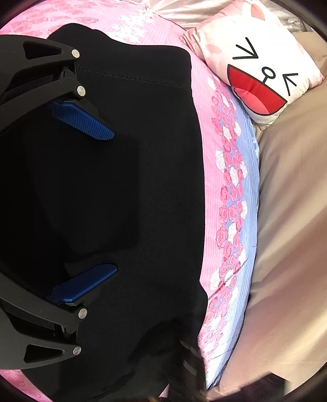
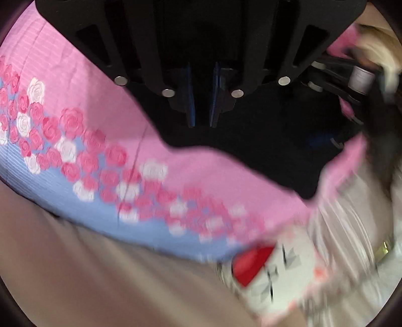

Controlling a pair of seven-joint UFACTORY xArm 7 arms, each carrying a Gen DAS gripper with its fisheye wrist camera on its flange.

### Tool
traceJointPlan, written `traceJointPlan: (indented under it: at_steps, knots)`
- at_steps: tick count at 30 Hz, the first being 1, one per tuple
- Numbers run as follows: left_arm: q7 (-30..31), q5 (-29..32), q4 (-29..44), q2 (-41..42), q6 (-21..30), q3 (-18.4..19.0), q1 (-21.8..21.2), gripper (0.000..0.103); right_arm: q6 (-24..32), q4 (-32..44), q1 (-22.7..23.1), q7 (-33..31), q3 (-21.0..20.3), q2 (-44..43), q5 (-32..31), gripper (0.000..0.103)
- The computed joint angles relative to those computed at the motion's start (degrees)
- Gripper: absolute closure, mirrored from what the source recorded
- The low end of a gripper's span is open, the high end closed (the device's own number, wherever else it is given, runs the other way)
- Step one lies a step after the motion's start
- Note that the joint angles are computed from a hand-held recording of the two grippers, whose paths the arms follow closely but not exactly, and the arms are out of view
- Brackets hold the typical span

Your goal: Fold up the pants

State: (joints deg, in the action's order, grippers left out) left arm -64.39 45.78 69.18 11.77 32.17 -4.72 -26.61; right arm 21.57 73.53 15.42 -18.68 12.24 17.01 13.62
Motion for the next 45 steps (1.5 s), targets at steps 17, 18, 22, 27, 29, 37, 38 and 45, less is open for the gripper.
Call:
traceJointPlan:
  at_steps: [17,18,22,27,29,37,38,45]
  knots:
    - [3.38,-0.36,9.29,2.21,7.36,-5.12,-6.49,0.006,-4.25,-54.34,-23.1,11.64,-12.65,-56.24,-5.92,0.097]
    - [4.28,-0.86,11.03,3.7,7.64,-5.13,-7.58,0.006,-3.55,-55.25,-26.71,11.95,-15.88,-58.32,-9.52,0.097]
    - [9.71,-3.71,20.09,11.39,11.01,-5.2,-12.87,0.006,-6.41,-54.09,-39.09,8.81,-25.56,-56.14,-13.4,0.098]
    - [14.82,-5.79,29.51,18.29,16.53,-3.66,-19.38,0.006,-3.46,-54.19,-40.83,3.02,-34.53,-61.52,-7.19,0.092]
    - [16.36,-6.92,31.83,19.77,17.43,-2.75,-21.02,0.006,-1.72,-55.39,-40.29,0.85,-36.2,-64.42,-5.5,0.091]
    - [22.57,-10.9,44.47,27.59,22.58,0.76,-27.41,0.006,3.15,-55.12,-39.39,-4.92,-42.14,-65.96,3.59,0.057]
    - [23.06,-11.22,45.04,27.89,22.76,1.1,-27.84,0.006,4.16,-55.56,-40.36,-5.34,-42.39,-67.73,4.13,0.057]
    - [23.22,-13.15,45.76,28.36,23.95,2.28,-28.81,0.006,10.05,-54.63,-39.77,-8.81,-43.15,-69.32,6.86,0.042]
